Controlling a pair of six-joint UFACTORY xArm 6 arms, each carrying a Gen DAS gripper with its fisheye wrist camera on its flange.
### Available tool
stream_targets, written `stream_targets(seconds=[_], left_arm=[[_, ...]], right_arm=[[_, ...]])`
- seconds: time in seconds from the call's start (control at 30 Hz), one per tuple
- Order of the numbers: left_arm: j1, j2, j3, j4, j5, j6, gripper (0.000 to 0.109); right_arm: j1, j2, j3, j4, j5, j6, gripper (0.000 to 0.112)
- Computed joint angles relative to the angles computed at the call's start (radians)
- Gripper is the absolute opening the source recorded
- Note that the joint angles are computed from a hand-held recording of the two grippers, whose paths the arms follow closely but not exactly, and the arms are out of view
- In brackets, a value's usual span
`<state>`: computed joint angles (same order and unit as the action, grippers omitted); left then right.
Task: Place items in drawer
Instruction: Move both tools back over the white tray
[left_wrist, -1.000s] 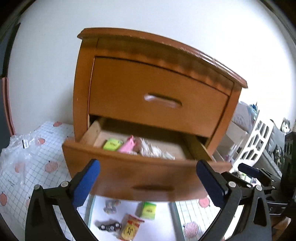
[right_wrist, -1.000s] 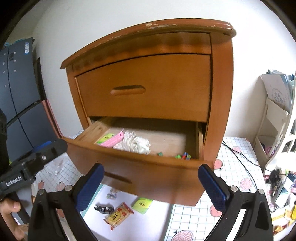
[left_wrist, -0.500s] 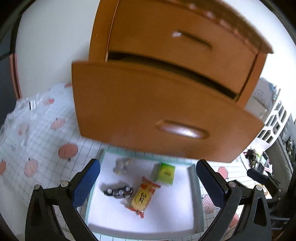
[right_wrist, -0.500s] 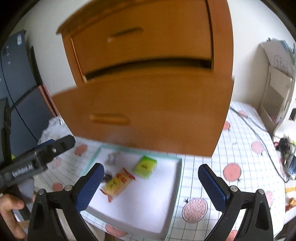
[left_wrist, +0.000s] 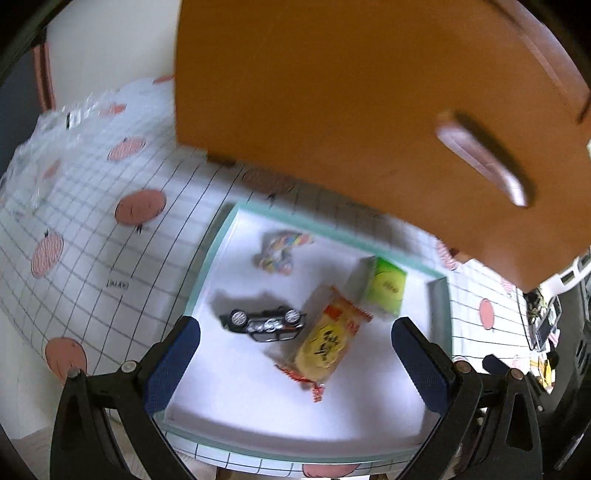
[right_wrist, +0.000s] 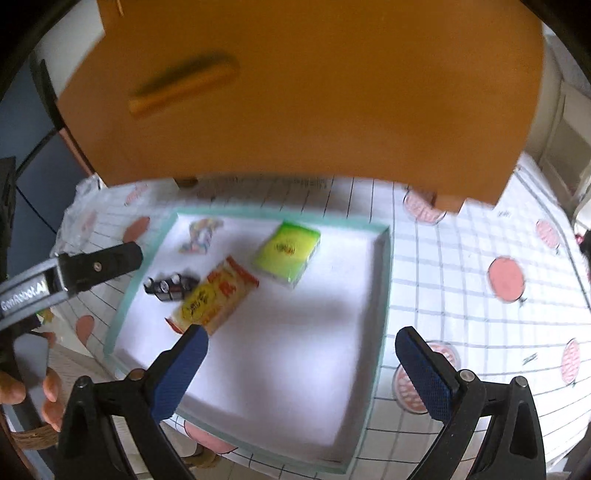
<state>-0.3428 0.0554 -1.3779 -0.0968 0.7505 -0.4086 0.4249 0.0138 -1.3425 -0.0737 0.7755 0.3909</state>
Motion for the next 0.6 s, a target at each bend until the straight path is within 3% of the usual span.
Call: stream_targets(seconds=[0.23, 0.6], left_arm=[[0.032, 0.005, 0.009, 0.011, 0.007, -0.073, 0.103], [0.069, 0.032, 0.007, 0.067, 0.064, -0.202, 0.103]], right_arm=[[0.032, 0.079, -0.081, 0.052, 0.035, -0.018, 0.103], [0.092, 0.306, -0.349, 0.047, 0.156, -0.035, 0.103]])
